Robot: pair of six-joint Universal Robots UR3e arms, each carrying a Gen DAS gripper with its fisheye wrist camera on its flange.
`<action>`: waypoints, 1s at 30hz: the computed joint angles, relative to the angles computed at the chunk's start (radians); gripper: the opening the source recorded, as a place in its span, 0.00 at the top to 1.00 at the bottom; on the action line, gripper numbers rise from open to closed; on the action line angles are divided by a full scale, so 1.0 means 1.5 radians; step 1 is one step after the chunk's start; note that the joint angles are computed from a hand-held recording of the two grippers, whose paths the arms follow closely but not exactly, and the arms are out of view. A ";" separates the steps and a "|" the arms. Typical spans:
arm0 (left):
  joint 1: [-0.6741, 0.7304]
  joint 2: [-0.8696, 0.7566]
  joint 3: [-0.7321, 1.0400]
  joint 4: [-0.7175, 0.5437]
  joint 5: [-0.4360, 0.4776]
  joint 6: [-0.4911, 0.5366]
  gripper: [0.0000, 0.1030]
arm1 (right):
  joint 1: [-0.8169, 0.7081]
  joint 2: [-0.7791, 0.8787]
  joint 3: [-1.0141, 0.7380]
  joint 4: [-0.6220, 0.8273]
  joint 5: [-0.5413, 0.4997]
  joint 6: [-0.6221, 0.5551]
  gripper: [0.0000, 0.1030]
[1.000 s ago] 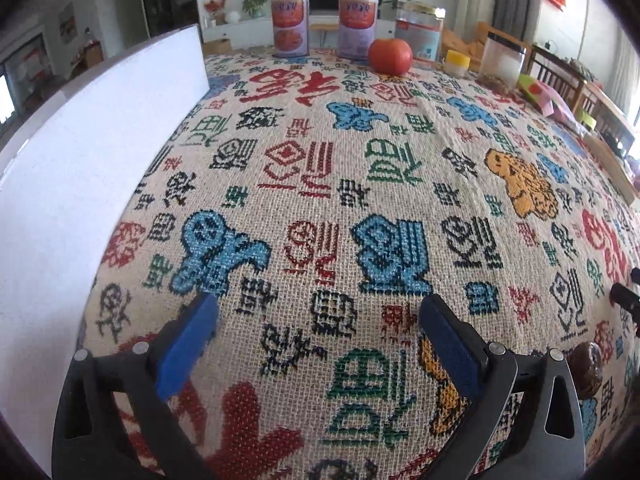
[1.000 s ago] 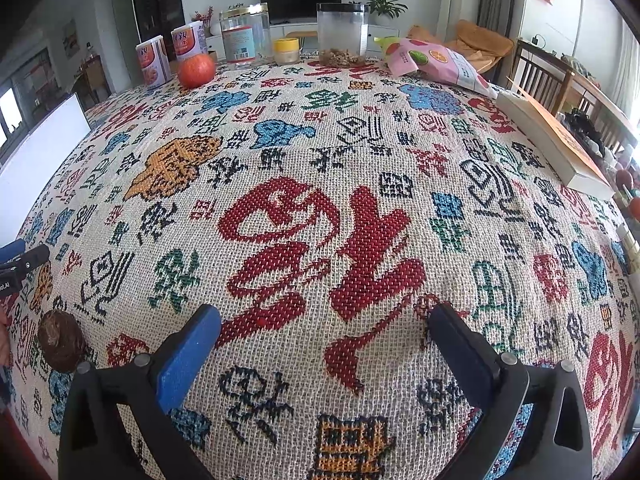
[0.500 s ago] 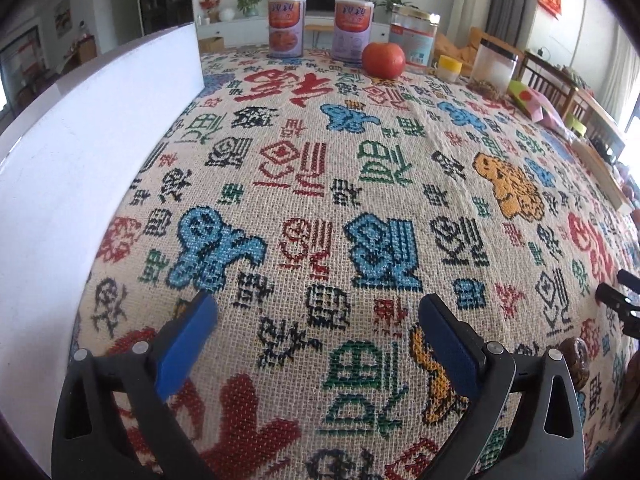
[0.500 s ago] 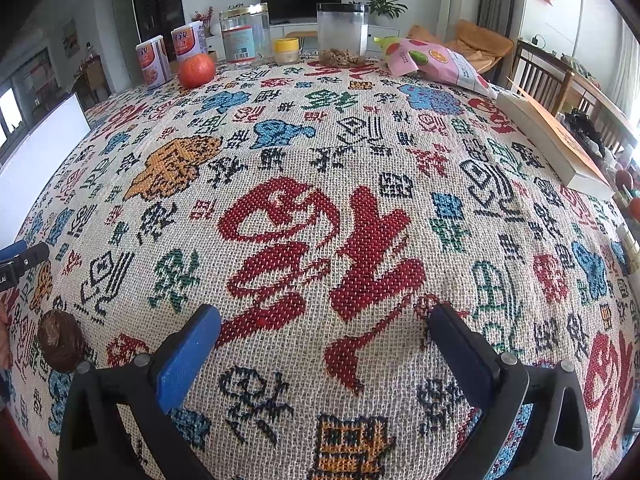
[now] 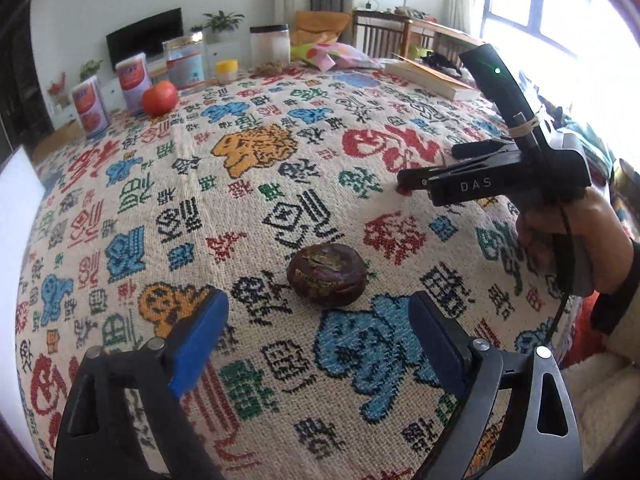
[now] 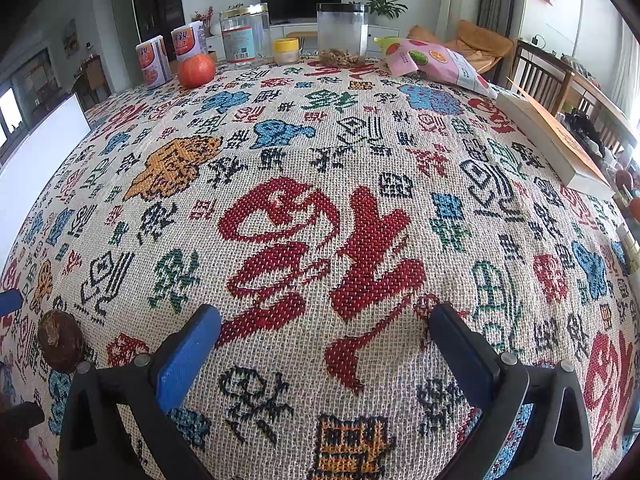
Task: Organize fruits
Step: 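Move the left tool to the dark brown round fruit and close on it, then lower the dark brown fruit onto the tablecloth and open the left tool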
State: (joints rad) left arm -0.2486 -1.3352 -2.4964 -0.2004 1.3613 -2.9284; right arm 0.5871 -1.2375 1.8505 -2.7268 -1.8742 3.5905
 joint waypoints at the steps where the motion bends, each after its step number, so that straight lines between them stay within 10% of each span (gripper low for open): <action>1: -0.005 -0.020 0.008 0.005 0.001 -0.006 0.20 | 0.000 0.000 0.000 0.000 0.000 0.000 0.00; 6: -0.037 -0.099 0.017 0.090 0.038 -0.033 0.56 | 0.000 0.000 -0.001 0.000 0.000 0.000 0.00; 30: 0.291 -0.203 0.107 0.110 0.048 -0.099 0.46 | -0.001 0.001 -0.002 0.001 0.000 0.000 0.00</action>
State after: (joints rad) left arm 0.1876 -1.6404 -2.3364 -0.0354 1.4330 -3.0773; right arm 0.5859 -1.2362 1.8468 -2.7247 -1.8736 3.5900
